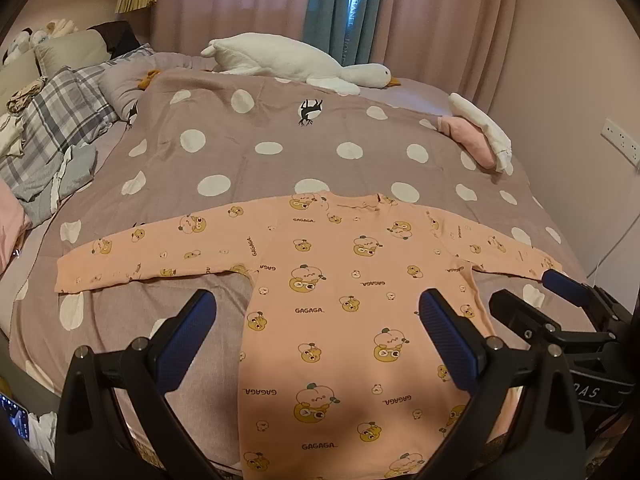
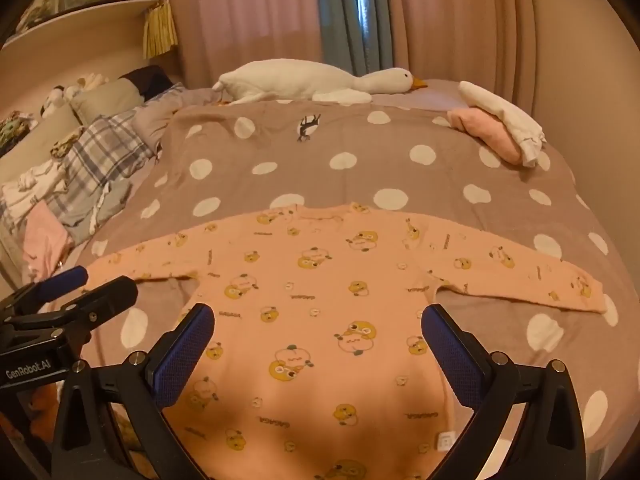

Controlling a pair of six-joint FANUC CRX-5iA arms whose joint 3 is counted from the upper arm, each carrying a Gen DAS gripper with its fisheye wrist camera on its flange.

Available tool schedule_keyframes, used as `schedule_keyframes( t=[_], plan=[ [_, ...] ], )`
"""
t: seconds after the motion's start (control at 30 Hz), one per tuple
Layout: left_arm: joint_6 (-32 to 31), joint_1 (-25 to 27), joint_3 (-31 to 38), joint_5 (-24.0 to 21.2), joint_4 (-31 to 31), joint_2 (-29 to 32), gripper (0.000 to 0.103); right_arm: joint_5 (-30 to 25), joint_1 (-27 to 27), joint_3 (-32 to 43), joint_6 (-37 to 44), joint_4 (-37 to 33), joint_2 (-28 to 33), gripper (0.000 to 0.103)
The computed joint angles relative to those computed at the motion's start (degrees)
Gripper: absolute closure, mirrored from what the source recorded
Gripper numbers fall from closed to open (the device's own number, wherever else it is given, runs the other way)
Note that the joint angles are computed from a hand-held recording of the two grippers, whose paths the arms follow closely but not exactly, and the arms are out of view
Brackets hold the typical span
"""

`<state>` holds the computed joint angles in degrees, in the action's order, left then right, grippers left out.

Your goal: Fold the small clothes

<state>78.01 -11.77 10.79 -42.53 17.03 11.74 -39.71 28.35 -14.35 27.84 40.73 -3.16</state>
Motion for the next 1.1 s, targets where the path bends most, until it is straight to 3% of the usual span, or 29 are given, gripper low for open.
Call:
schedule_keyframes(
  t=[0.3, 0.6, 1.1],
  plan=[
    [-0.7, 0.7, -2.0, 1.0, 3.9, -0.6, 0.002, 0.7, -0.1, -0.3, -1.3, 1.5, 0.4, 0.0],
    [-1.7, 0.9, -4.8, 4.9, 5.2, -2.3, 0.001, 1.0, -0.2, -0.3, -2.3, 3.5, 0.7, 0.0],
    [-5.5, 2.0, -6.2, 3.7, 10.0, -2.3, 0.002, 2.3, -0.2, 0.1, -0.7, 2.3, 0.6, 0.0]
  ],
)
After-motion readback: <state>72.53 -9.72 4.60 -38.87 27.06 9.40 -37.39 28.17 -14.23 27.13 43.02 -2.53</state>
